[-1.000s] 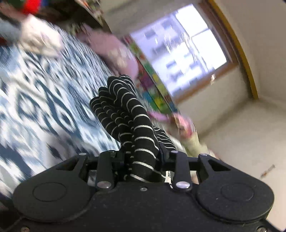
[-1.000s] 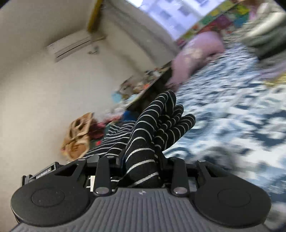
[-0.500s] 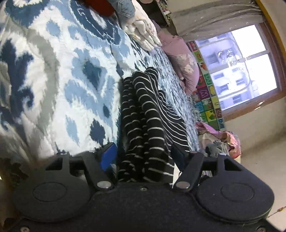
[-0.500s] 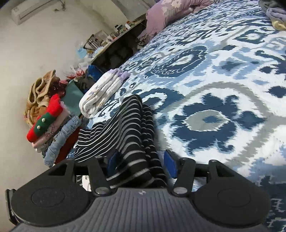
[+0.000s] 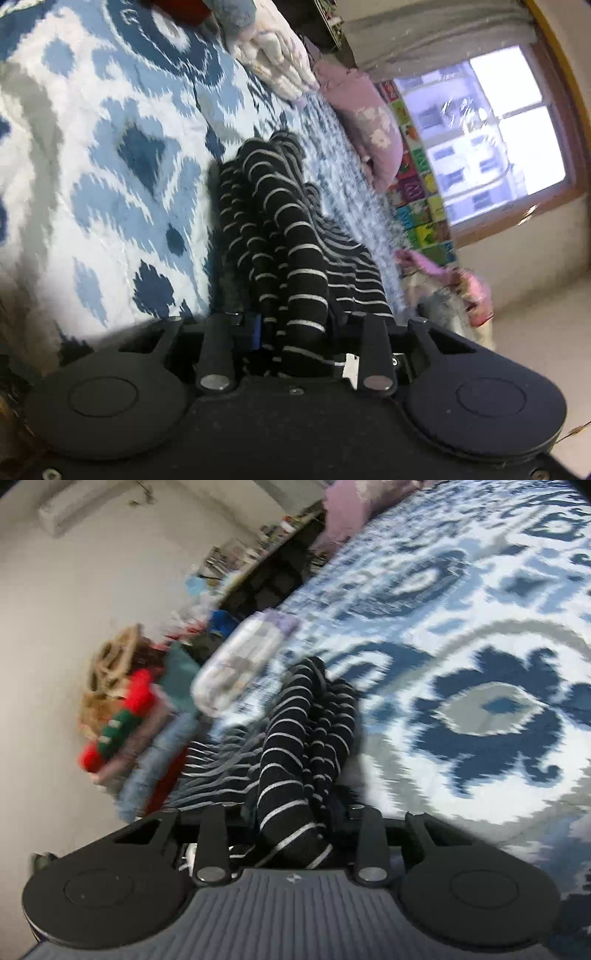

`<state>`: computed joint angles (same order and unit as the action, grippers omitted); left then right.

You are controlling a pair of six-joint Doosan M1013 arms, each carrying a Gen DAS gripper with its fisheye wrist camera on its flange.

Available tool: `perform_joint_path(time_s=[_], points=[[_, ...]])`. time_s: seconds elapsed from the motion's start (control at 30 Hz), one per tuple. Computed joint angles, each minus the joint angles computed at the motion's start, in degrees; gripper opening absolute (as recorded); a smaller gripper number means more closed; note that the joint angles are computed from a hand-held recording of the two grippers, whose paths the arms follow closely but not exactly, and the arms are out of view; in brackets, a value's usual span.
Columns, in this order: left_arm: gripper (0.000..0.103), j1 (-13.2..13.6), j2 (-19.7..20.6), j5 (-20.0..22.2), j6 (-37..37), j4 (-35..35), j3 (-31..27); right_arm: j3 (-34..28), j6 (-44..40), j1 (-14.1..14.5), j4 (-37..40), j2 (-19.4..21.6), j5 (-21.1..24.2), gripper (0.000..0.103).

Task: Fold clothes
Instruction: 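Lift the folded striped bundle with both grippers and carry it off the bed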

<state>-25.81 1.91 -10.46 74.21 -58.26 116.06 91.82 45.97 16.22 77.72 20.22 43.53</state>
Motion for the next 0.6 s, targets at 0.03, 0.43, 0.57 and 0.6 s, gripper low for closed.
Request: perform_joint_path(time_s=[0.03,0.43,0.57,0.6], points=[[0.029,0.21,-0.51,-0.29,-4.5,4.64,0.34,0.27,-1.2,-0.13,1.88,-0.25,0.67,0.033],[0.028,2.24,-9.56,-6.7,24.55,-13.68,-1.12,-6.08,-10.04,2.91,18.0,1.28,9.36,0.032],[0.028,4.68,-11.61,-10.84,31.66,-14.3,-3.34,-15.09,-9.36,5.48,21.67,5.85,13.1,0.032],[0.028,5.64,-11.85,-11.43,32.78,-14.11,-3.91,-17.94,-8.76,6.17,22.22,7.29,13.97,0.032]])
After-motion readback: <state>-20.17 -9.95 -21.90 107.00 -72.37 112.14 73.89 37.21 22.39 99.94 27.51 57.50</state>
